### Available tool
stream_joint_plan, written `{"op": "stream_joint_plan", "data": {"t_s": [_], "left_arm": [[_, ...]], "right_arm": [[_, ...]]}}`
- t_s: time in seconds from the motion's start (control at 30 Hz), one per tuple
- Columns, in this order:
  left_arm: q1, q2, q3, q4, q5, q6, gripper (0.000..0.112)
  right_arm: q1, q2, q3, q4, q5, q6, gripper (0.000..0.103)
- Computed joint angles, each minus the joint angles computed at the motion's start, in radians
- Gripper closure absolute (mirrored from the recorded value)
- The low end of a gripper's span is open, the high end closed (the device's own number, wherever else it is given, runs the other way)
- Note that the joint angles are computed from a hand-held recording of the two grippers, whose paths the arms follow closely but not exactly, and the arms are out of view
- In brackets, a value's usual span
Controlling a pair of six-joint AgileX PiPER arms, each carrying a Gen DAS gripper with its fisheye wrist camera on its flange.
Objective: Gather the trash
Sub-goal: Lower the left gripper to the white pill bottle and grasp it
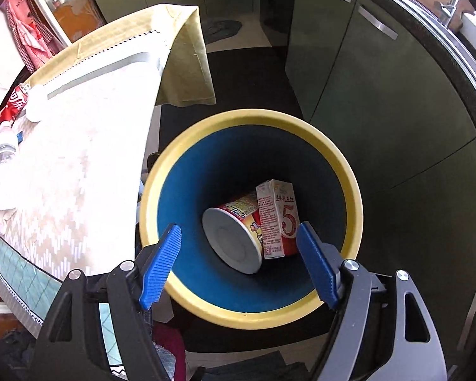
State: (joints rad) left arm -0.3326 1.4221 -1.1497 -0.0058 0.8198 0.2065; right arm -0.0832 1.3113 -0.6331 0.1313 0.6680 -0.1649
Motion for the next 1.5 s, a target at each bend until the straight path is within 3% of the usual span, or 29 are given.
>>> {"op": "stream_joint_plan", "data": {"t_s": [0.3, 0.57, 0.83, 0.97, 1.27, 1.5], "left_arm": [[0.022, 0.468, -0.461, 0.039, 0.162, 0.008, 0.017], [0.006, 0.64, -0.63, 0.06, 0.231, 0.009, 0.017], [0.008, 0.725, -0.707, 0.038, 0.269, 0.022, 0.019], [0.017, 0.742, -0.731, 0.005, 0.286, 0.032, 0.041], [0.013, 0.685, -0.659, -0.005, 0.241, 0.039, 0.041], [0.004, 0.648, -0.642, 0.009, 0.266, 0.042, 0.044]], "right_arm": [[0.053, -0.045, 0.003, 0.002, 0.041, 0.03, 0.026], [0.023, -0.026, 0.021, 0.033, 0.031, -0.013, 0.026], [0.032, 0.013, 0.039, 0.065, -0.01, -0.039, 0.026], [0.026, 0.032, 0.049, 0.078, -0.031, -0.057, 0.026], [0.013, 0.019, 0.076, 0.107, -0.042, -0.088, 0.026], [0.03, 0.024, 0.087, 0.113, -0.047, -0.089, 0.026]]}}
